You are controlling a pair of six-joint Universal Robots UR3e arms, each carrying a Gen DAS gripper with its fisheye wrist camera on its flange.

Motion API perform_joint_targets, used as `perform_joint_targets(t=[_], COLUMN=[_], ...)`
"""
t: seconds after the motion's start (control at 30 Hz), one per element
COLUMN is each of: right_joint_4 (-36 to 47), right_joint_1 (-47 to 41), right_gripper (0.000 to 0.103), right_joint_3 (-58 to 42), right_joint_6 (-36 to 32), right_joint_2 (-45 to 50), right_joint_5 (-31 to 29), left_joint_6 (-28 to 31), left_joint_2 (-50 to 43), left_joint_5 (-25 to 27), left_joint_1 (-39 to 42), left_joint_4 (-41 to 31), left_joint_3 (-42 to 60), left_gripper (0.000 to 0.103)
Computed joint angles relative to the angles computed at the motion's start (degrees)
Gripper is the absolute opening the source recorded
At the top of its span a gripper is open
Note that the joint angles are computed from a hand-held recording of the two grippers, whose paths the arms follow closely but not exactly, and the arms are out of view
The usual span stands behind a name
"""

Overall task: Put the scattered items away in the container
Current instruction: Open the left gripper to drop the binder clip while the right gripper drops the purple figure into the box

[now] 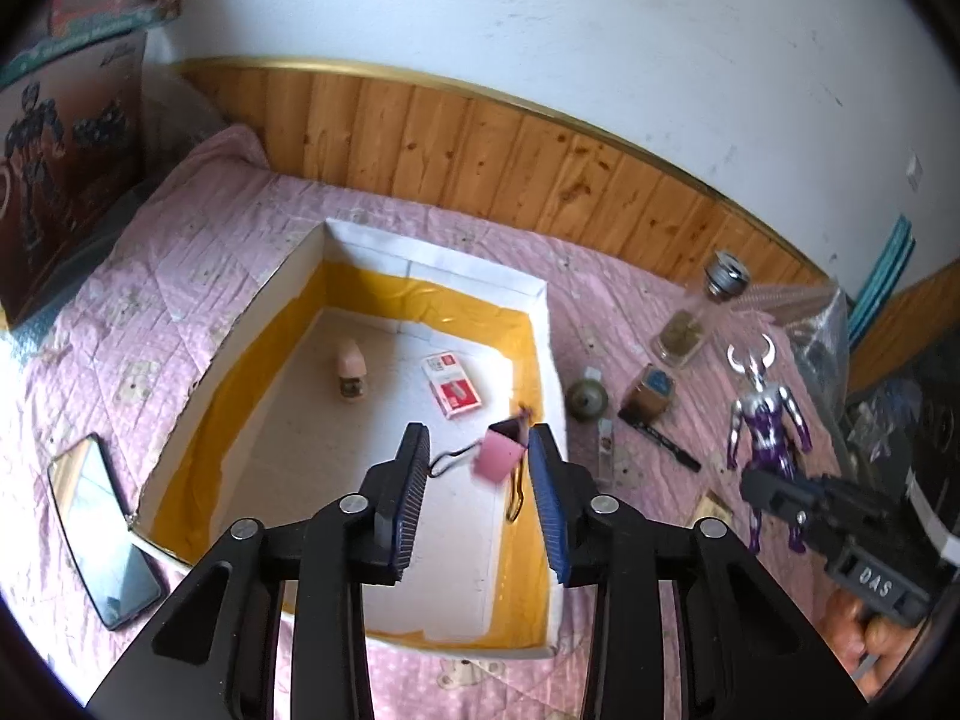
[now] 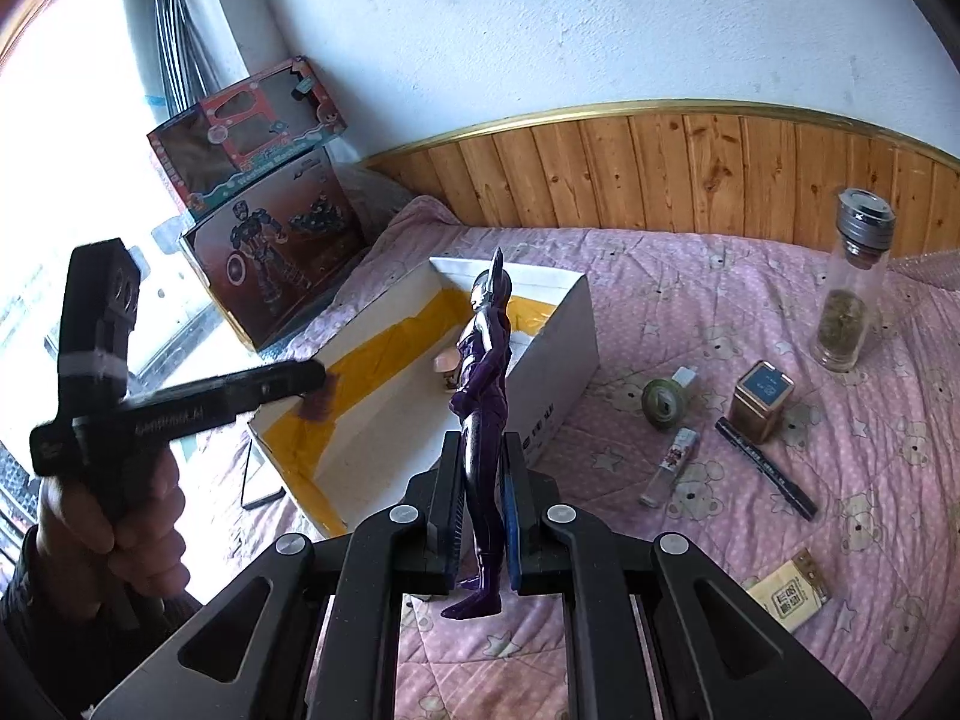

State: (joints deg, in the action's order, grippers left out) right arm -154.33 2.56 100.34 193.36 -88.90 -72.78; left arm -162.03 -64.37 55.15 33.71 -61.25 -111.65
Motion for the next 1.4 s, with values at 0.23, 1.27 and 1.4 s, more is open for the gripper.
perform_joint_targets(t=[0.23,1.27,1.4], right_joint_4=[-0.74,20.45,26.86], right_joint_1=[1.41,12.63,12.79], right_gripper=[0.012,0.012,0.012], right_joint_3=[-1.6,-46.45,-54.4], right_joint_6=[0.09,-2.91,-3.38], right_joint_2=[2.74,35.21,39.35], right_joint_5=[-1.57,-4.23,-4.8], left_joint_6=[-2.61,0.23,0.61], left_joint_2=[-5.32,-8.89,-9.28], left_joint_5=[2.82,6.13,6.2], left_joint_1=[-2.17,2.46,2.6], left_joint_4=[5.36,7.25,7.16], left_joint_3=[0.42,0.97,1.07], left_gripper=[0.014,0.011,0.011])
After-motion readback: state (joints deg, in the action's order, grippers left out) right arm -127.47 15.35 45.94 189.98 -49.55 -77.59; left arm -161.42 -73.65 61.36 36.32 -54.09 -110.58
